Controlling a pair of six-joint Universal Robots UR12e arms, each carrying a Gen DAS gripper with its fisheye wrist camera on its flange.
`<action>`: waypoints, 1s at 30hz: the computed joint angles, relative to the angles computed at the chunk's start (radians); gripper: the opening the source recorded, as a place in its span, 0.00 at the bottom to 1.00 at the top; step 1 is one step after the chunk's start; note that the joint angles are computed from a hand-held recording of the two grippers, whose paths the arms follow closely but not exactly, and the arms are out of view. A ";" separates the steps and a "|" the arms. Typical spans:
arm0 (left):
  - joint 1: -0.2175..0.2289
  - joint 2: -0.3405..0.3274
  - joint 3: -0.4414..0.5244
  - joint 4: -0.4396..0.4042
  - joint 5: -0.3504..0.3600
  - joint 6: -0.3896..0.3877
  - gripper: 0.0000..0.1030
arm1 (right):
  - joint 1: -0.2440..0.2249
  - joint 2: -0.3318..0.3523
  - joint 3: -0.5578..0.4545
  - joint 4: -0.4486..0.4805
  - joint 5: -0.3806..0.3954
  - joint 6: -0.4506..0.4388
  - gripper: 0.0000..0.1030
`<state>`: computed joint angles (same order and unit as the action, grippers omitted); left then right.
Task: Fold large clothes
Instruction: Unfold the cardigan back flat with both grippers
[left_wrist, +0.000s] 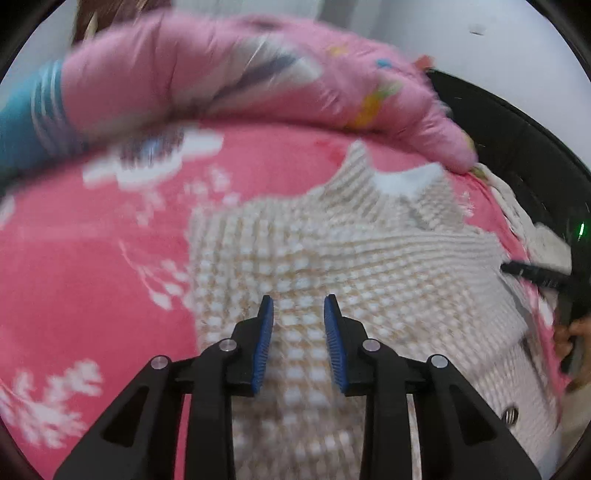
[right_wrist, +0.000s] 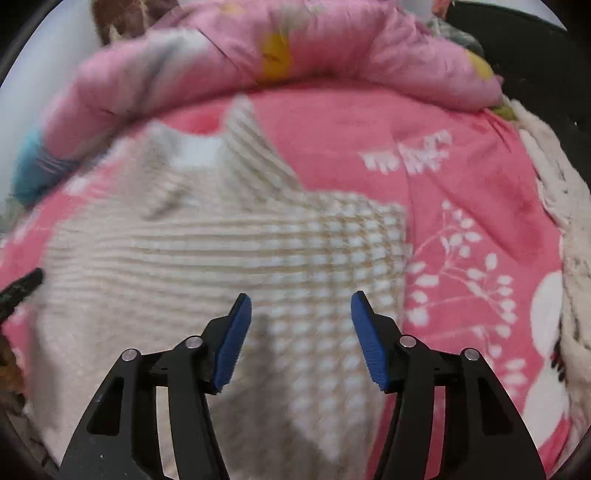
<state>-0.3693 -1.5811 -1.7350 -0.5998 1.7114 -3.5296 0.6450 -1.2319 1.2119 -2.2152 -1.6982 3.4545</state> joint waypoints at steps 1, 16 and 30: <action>-0.006 0.009 -0.010 0.018 -0.008 0.017 0.31 | 0.011 -0.012 0.015 -0.019 0.000 -0.022 0.53; -0.164 0.089 -0.055 -0.099 0.233 -0.051 0.59 | 0.149 -0.172 0.210 -0.069 -0.112 0.082 0.83; -0.383 0.197 -0.237 -0.200 0.351 -0.310 0.69 | 0.280 -0.349 0.508 -0.187 -0.157 0.458 0.86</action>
